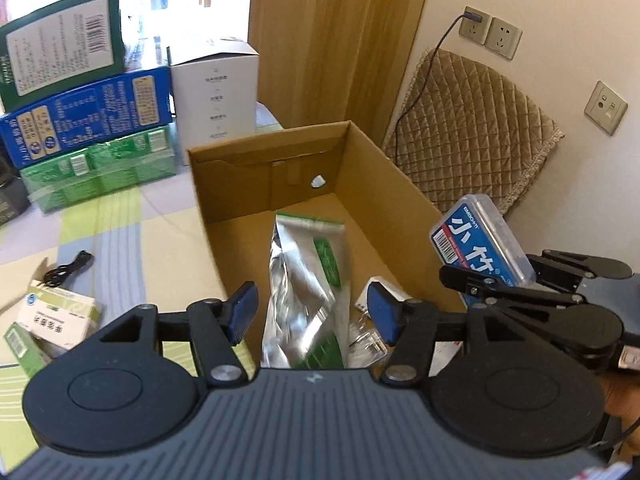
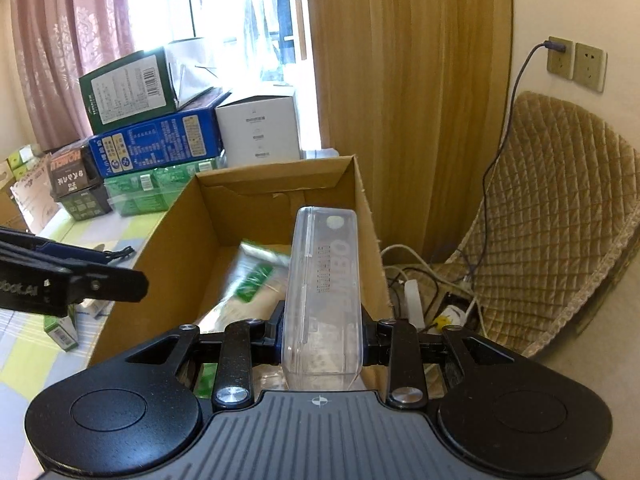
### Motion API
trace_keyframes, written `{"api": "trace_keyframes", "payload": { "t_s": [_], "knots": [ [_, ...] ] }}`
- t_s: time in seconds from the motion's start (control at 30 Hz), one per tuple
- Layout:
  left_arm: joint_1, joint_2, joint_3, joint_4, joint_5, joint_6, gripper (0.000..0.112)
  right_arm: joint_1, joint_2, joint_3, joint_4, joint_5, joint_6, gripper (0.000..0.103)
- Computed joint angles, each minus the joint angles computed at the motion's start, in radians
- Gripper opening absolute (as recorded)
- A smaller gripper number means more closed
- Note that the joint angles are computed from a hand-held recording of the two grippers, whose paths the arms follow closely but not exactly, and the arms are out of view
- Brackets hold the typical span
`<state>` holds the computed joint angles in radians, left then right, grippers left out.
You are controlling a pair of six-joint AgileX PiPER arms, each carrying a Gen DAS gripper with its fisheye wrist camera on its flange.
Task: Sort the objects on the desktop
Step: 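Open both tools to drop the foil bag and tube into the box, then move both tools back to the green and white medicine boxes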
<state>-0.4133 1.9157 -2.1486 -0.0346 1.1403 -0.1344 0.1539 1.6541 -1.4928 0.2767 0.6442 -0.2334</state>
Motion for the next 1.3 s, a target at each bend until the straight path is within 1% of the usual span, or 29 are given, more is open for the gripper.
{"api": "trace_keyframes", "payload": {
  "t_s": [0.1, 0.17, 0.2, 0.23, 0.27, 0.3, 0.37, 0.4, 0.5, 0.57, 0.63, 0.67, 0.77, 0.87, 0.9, 0.93, 1.0, 1.1, 1.23, 1.3],
  "knots": [
    [0.010, -0.046, 0.063, 0.007, -0.018, 0.007, 0.055, 0.008, 0.009, -0.014, 0.022, 0.005, 0.004, 0.029],
    [0.015, -0.069, 0.091, 0.019, -0.024, 0.009, 0.058, 0.010, 0.018, -0.023, 0.049, -0.001, -0.006, 0.029],
    [0.021, -0.082, 0.108, 0.020, -0.031, 0.011, 0.061, 0.014, 0.024, -0.031, 0.043, -0.002, 0.001, 0.033],
    [0.026, -0.098, 0.129, 0.021, -0.039, 0.009, 0.061, 0.018, 0.029, -0.039, 0.031, -0.001, 0.018, 0.050],
    [0.032, -0.112, 0.147, 0.020, -0.045, 0.009, 0.061, 0.018, 0.028, -0.040, 0.032, -0.002, 0.030, 0.058],
    [0.036, -0.126, 0.166, 0.022, -0.051, 0.010, 0.062, 0.015, 0.020, -0.032, 0.045, -0.009, 0.029, 0.062],
    [0.045, -0.155, 0.200, 0.022, -0.060, 0.022, 0.063, 0.018, -0.003, -0.013, 0.036, -0.016, 0.033, 0.062],
    [0.051, -0.170, 0.220, 0.022, -0.066, 0.026, 0.067, 0.021, -0.017, -0.001, 0.024, -0.019, 0.040, 0.062],
    [0.066, -0.225, 0.290, 0.026, -0.084, 0.035, 0.068, 0.024, -0.057, 0.028, 0.013, -0.005, 0.040, 0.062],
    [0.078, -0.260, 0.336, 0.027, -0.091, 0.038, 0.071, 0.025, -0.096, 0.056, 0.003, -0.002, 0.049, 0.062],
    [0.090, -0.301, 0.388, 0.029, -0.101, 0.038, 0.077, 0.031, -0.130, 0.079, -0.002, 0.006, 0.064, 0.065],
    [0.096, -0.322, 0.414, 0.032, -0.105, 0.038, 0.077, 0.037, -0.149, 0.092, -0.005, 0.011, 0.070, 0.066],
    [0.122, -0.393, 0.496, 0.034, -0.111, 0.041, 0.081, 0.071, -0.208, 0.131, -0.032, 0.015, 0.098, 0.072],
    [0.154, -0.466, 0.571, 0.036, -0.111, 0.050, 0.083, 0.130, -0.261, 0.163, -0.083, 0.015, 0.150, 0.081],
    [0.168, -0.490, 0.594, 0.034, -0.109, 0.055, 0.085, 0.156, -0.270, 0.166, -0.107, 0.016, 0.168, 0.086],
    [0.185, -0.515, 0.616, 0.032, -0.108, 0.062, 0.089, 0.184, -0.277, 0.167, -0.133, 0.018, 0.185, 0.089],
    [0.219, -0.568, 0.663, 0.030, -0.107, 0.079, 0.093, 0.237, -0.293, 0.174, -0.176, 0.019, 0.216, 0.092],
    [0.290, -0.645, 0.728, 0.017, -0.099, 0.112, 0.095, 0.314, -0.308, 0.183, -0.221, 0.015, 0.271, 0.097],
    [0.438, -0.738, 0.813, -0.039, -0.085, 0.204, 0.101, 0.417, -0.302, 0.175, -0.276, 0.010, 0.343, 0.100],
    [0.529, -0.771, 0.849, -0.081, -0.076, 0.268, 0.101, 0.467, -0.294, 0.169, -0.306, 0.001, 0.375, 0.101]
  ]
}}
